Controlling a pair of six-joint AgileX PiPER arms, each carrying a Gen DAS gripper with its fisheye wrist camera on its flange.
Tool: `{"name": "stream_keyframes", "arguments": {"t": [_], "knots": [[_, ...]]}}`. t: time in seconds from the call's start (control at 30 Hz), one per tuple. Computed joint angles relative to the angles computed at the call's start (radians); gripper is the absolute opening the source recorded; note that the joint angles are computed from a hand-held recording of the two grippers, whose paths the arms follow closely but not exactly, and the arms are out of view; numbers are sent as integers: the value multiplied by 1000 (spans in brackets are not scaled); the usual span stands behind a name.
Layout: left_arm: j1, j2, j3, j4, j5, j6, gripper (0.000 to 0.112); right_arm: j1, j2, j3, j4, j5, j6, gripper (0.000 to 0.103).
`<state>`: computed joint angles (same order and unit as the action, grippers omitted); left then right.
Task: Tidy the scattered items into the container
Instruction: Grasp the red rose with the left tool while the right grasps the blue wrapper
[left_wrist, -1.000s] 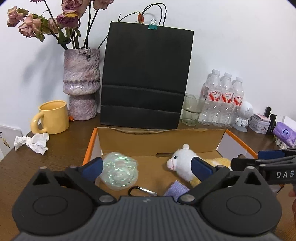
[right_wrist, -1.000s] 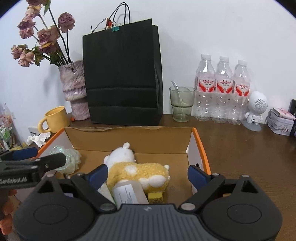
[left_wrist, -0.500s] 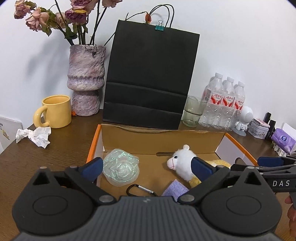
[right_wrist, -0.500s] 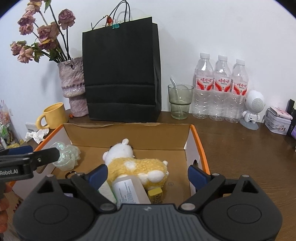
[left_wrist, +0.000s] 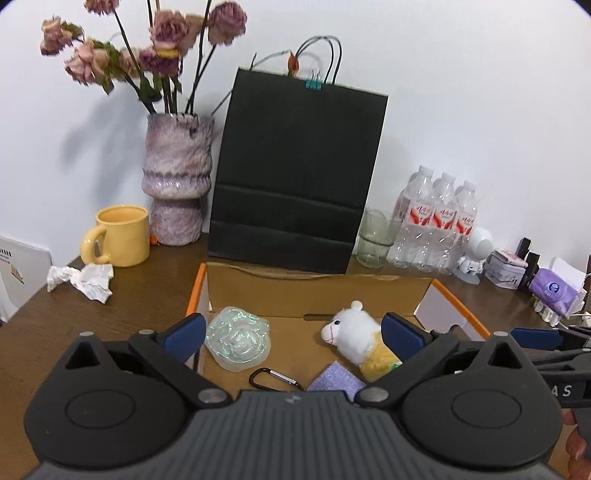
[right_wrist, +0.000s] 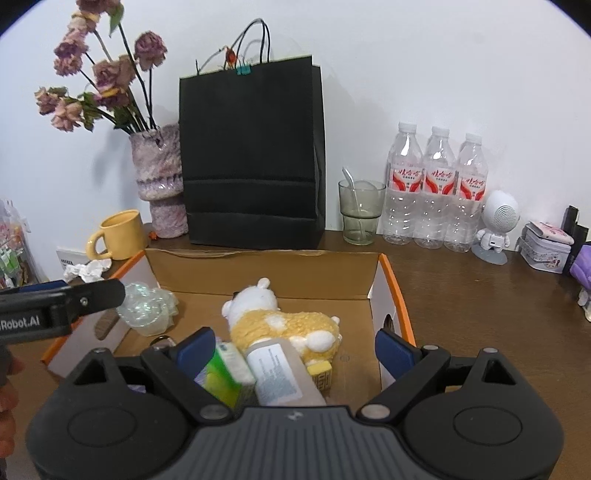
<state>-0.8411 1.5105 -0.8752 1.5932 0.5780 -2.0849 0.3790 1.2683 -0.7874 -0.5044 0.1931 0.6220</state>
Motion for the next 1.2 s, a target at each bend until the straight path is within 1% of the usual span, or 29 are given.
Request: {"name": "stream_keyframes", "arguments": {"t": [0.1, 0.17, 0.27, 0.4, 0.57, 0.63, 0.7, 0.77, 0.83, 0.93, 1.0, 1.13, 1.2], "knots": [[-31, -57, 30, -50, 24, 47, 103, 24, -90, 48, -71, 32, 81, 93], [-59, -101, 58, -90, 52, 81, 103, 43, -155, 88, -139, 60, 151, 94], [-103, -166, 110, -126, 102, 114, 103, 61, -235, 140, -191, 102, 197, 94], [-160, -243, 180, -163, 165, 148, 103, 84, -313, 213, -238, 144, 235, 94], [-205, -314, 268, -204, 195, 174, 103, 136, -359, 317, -349, 167, 361, 94], [-222, -325, 297, -218, 199, 174, 103, 176, -350, 358, -448, 176, 489, 94], [-235, -322, 328, -211, 197, 150, 103, 206, -324, 398, -563, 164, 641, 94], [-235, -290, 349, -202, 180, 116, 103, 226, -283, 421, -672, 147, 796, 94], [-215, -248, 356, -190, 137, 88, 103, 234, -235, 421, -746, 129, 897, 94], [-161, -192, 348, -161, 63, 63, 103, 276, -164, 391, -841, 161, 1009, 93], [-135, -165, 338, -135, 35, 45, 103, 270, -120, 356, -864, 152, 1021, 93], [-89, -112, 299, -131, 6, 37, 102, 208, -33, 283, -747, 74, 906, 92], [-67, -82, 282, -143, -4, 34, 99, 209, 15, 256, -725, 75, 898, 90]]}}
